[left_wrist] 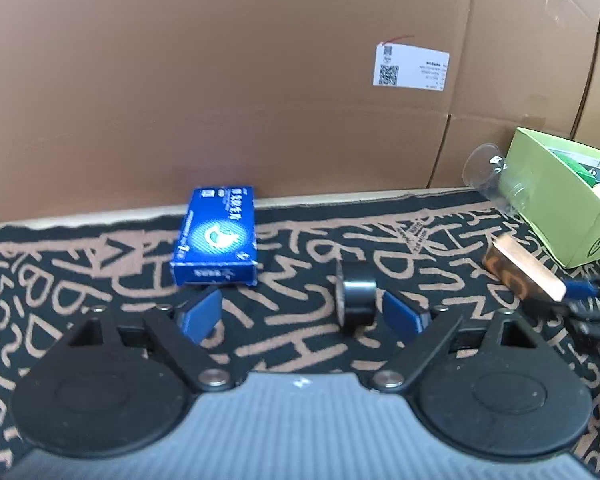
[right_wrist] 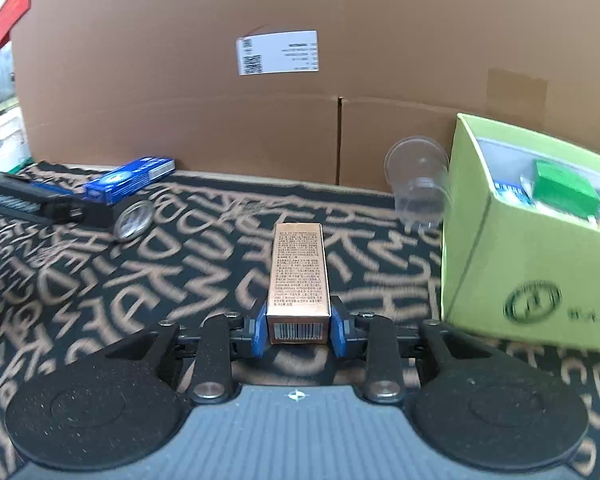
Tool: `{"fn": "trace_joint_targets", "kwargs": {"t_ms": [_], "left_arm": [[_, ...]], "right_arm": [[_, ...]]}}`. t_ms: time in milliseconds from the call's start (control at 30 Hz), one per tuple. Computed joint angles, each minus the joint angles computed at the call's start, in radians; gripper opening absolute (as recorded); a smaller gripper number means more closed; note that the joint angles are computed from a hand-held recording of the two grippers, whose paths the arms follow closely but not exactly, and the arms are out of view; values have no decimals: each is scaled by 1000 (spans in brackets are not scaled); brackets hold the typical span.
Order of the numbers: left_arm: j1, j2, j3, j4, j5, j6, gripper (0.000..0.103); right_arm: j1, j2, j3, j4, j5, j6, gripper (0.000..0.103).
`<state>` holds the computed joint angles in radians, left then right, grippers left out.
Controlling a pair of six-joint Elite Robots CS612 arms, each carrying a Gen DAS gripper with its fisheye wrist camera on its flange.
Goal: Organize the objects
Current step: 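Carry the tape roll and copper box into the green box and release both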
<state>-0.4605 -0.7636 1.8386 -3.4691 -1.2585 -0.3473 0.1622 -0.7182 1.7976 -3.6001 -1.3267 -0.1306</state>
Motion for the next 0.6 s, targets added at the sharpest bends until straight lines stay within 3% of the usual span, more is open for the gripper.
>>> {"fn": "trace_joint_targets", "kwargs": {"t_ms": [67, 167, 300, 333, 367, 400, 467, 567, 600], "left_arm": [[-6, 6, -15, 3, -2, 5, 81], [-17, 21, -53, 40, 25, 13, 66], [-9, 39, -100, 122, -17, -27, 31], [-14, 43, -101, 118, 5, -20, 23], [-18, 39, -99, 126, 8, -4, 20], [-18, 32, -92, 127, -18, 7, 18], [-18, 17, -76, 130, -78, 19, 18], [-40, 8, -61, 134, -40, 68, 21], [-49, 8, -61, 141, -17, 78, 29]], "right_arm": [[12, -2, 7, -4, -5, 4, 35], [10, -19, 45, -19, -3, 3, 35], [4, -31, 73, -23, 12, -11, 35], [4, -33, 78, -26, 13, -23, 35], [3, -33, 80, -28, 18, -27, 36], [1, -34, 81, -27, 24, -26, 38], [-2, -31, 74, -24, 33, -5, 53], [3, -24, 58, -24, 20, 15, 53], [5, -23, 54, -24, 17, 18, 53]]}}
